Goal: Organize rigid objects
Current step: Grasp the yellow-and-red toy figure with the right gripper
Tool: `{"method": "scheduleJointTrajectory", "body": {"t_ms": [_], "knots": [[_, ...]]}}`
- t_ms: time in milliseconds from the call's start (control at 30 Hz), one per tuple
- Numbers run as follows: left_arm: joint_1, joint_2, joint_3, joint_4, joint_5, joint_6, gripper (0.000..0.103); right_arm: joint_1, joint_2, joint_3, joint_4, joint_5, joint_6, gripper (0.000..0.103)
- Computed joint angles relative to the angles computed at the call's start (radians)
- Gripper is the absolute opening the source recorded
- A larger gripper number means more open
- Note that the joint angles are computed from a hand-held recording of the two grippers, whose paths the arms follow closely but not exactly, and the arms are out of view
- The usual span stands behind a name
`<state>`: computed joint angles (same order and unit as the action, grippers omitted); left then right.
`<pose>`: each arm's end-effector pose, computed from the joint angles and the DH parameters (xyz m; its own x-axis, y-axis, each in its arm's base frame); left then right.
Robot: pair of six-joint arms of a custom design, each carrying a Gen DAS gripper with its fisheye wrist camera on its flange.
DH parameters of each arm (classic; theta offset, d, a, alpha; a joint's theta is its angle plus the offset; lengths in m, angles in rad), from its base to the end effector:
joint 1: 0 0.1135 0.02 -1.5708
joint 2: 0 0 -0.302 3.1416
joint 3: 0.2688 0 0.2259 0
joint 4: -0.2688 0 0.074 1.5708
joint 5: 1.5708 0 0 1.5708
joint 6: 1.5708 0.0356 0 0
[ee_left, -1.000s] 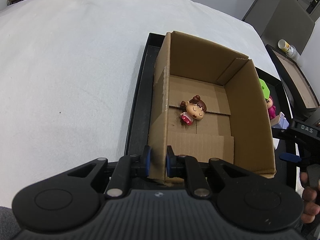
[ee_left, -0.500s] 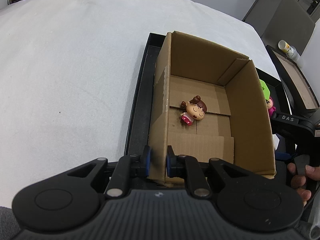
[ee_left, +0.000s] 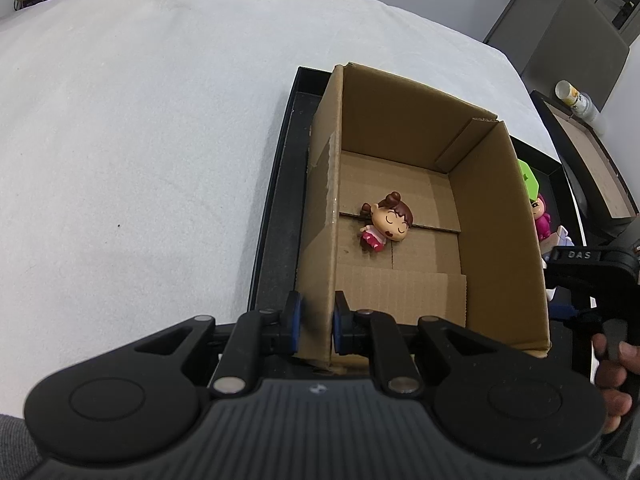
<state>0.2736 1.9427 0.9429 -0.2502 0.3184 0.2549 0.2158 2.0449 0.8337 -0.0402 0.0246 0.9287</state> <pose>0.3226 0.0790 0.1417 -0.9249 -0.0108 -0.3800 0.0740 0.9753 -0.2080 0.3177 0.0688 0.0954 -0.7208 0.6616 -0.2068 0.6190 0.7486 0.2375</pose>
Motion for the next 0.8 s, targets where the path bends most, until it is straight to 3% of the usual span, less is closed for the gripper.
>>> {"method": "scheduleJointTrajectory", "body": {"t_ms": [100, 267, 433, 667, 800], "knots": [[0.002, 0.0, 0.003, -0.002, 0.002, -0.001, 0.014, -0.005, -0.04, -0.032, 0.016, -0.01, -0.004, 0.037], [0.004, 0.0, 0.002, -0.002, 0.004, 0.006, 0.015, -0.015, -0.066, -0.043, 0.014, -0.023, -0.02, 0.034], [0.004, 0.0, 0.003, -0.005, 0.005, 0.006, 0.015, -0.03, -0.064, -0.057, 0.019, -0.037, -0.012, 0.04], [0.004, -0.001, 0.002, -0.004, 0.005, 0.006, 0.015, -0.065, -0.063, -0.068, 0.025, -0.044, -0.019, 0.063], [0.004, 0.0, 0.002, -0.003, 0.004, 0.008, 0.015, -0.049, -0.048, -0.048, 0.043, -0.051, -0.039, 0.067]]}}
